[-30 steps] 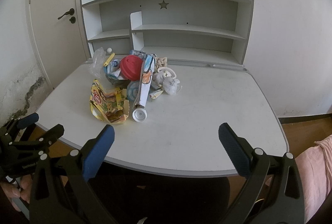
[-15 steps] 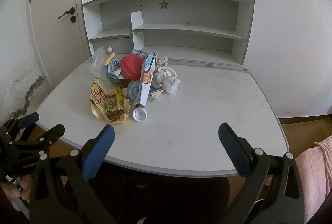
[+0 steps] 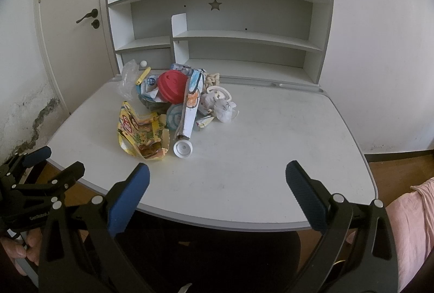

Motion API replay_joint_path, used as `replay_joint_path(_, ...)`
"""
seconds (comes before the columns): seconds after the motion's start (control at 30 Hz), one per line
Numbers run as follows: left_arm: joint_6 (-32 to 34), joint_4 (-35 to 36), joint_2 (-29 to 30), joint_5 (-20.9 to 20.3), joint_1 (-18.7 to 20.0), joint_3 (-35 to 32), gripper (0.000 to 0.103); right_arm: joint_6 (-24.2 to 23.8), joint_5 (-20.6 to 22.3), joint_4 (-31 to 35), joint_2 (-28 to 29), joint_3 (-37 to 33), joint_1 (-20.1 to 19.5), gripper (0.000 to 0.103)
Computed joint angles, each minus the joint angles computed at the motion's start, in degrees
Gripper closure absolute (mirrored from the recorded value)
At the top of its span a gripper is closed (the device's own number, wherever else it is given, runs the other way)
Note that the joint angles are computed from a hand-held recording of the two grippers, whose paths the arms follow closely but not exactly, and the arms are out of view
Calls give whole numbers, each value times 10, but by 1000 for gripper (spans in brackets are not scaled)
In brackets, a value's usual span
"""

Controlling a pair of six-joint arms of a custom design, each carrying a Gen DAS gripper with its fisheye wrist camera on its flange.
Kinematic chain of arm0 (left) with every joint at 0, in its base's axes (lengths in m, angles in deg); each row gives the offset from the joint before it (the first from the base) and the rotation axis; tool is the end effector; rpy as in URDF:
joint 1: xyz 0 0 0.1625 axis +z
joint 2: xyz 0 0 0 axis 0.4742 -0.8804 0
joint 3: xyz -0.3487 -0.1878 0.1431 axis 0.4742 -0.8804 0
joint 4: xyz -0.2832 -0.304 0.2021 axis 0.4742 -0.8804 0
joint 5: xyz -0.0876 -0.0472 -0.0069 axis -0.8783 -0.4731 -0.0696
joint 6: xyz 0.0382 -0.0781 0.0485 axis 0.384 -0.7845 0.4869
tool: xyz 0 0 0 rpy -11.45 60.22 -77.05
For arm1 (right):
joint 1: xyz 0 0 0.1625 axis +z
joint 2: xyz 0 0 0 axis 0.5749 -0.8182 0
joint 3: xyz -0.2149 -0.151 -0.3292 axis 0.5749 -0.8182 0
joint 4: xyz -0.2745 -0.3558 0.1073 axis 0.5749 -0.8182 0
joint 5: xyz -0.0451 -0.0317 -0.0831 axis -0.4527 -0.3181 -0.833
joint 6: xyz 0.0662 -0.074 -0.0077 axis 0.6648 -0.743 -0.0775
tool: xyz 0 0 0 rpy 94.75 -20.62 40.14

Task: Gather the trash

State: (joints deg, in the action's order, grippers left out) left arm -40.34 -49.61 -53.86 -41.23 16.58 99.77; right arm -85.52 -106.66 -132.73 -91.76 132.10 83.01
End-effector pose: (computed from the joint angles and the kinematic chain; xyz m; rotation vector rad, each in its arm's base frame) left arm -0.2882 -0.6127 0.4036 -0.1026 1.9452 -1.1730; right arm 0.4820 -0.7078 0.2244 1.1230 -2.3300 0.8206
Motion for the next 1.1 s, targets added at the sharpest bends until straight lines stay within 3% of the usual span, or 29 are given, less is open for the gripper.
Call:
replay_joint_path(0.3, 5, -12, 0, -10, 6, 6, 6, 1, -8, 2, 8, -5, -3, 6)
replay_joint_path(0.57, 111, -113, 39, -77, 44, -54, 6, 12, -12, 30, 18, -26, -13, 6)
replay_joint_path(0.67, 111, -104, 71, -97, 63, -108, 6, 15, -13, 38, 22, -35, -15, 6)
replay_joint_path(0.8, 51, -16, 111, -97, 88, -176, 6, 17, -12, 42, 23, -39, -18, 6)
replay_joint_path(0.9, 53, -21, 118, -113, 98, -184, 7, 18, -10, 51, 27, -45, -22, 6)
replay_joint_path(0.97, 73, -36, 120, -110, 101, -180, 14, 23, -9, 63, 34, -51, -24, 6)
replay_joint_path(1.03, 92, -39, 122, -113, 104, -177, 49, 24, -6, 70, 41, -56, -25, 6)
replay_joint_path(1.1, 107, -55, 114, -136, 109, -169, 77, 19, -7, 70, 54, -63, -23, 6)
